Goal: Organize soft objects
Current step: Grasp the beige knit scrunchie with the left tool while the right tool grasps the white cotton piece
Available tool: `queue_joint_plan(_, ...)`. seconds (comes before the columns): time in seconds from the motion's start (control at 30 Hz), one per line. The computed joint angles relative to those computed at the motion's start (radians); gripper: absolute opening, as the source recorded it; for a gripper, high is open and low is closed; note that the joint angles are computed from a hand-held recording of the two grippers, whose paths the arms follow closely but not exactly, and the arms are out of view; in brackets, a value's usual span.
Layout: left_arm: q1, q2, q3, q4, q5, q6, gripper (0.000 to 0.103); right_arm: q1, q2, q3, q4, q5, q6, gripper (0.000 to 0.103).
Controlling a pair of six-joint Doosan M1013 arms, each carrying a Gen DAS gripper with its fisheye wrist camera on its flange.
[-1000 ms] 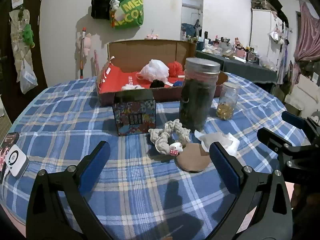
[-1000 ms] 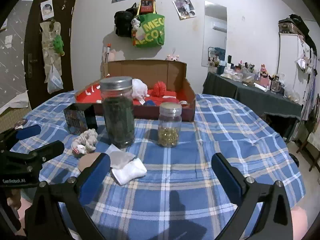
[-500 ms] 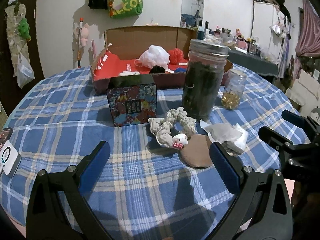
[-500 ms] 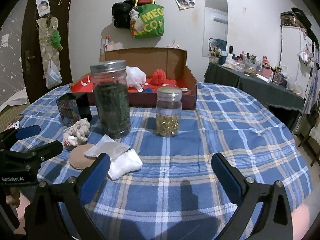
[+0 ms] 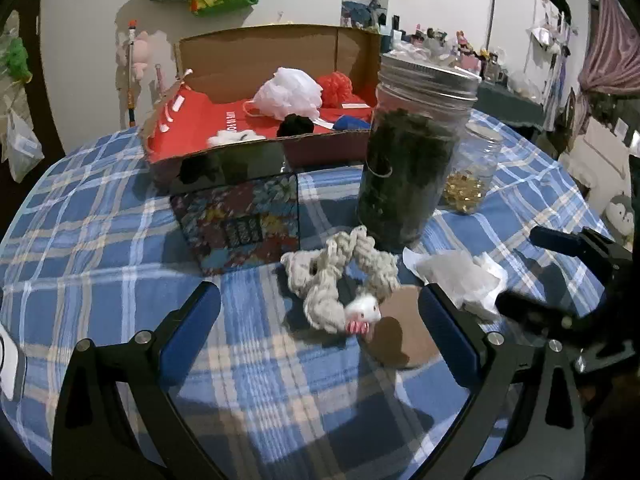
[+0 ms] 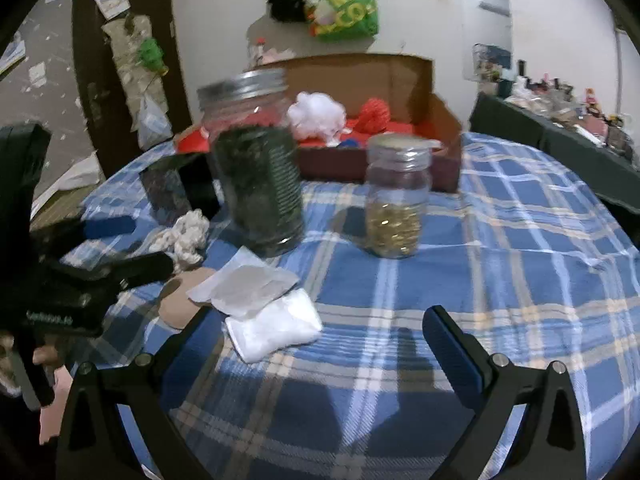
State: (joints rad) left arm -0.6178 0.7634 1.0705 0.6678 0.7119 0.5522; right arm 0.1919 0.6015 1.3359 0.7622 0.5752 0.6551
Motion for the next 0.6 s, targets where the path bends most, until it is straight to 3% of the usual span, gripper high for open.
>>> queue_joint_plan(0.1,0.008,0.014,-0.026,-0.048,0.006,0.053,0.089,0.006,0.014,-0.019,-0.037,0.024,0.001,0.097)
queue_joint_plan(0.17,0.018,0.026,-0.043,-0.125,0.005,0.12,0.062,0.011,0.023,-0.031,-0.057,0.044,-0.005,0.085)
queue_joint_plan(0.27,0.033,0.026,-0.035,-0.234,-0.042,0.183,0.038,0.013,0.018,-0.017,-0.029,0.031,-0.07,0.051)
queue_joint_plan(0.3,0.033,0.022,-0.026,-0.229,-0.058,0.179,0.033,0.011,0.016,-0.014,-0.007,0.038,-0.096,0.032)
queue_joint_plan(0.4,0.028,0.014,-0.013,-0.204,-0.067,0.163,0.03,0.001,0.014,-0.01,0.035,0.059,-0.119,0.028)
queue_joint_plan(0.6,0.022,-0.01,0.022,-0.181,-0.097,0.133,0.029,-0.002,-0.014,0.026,0.09,-0.027,-0.151,0.028)
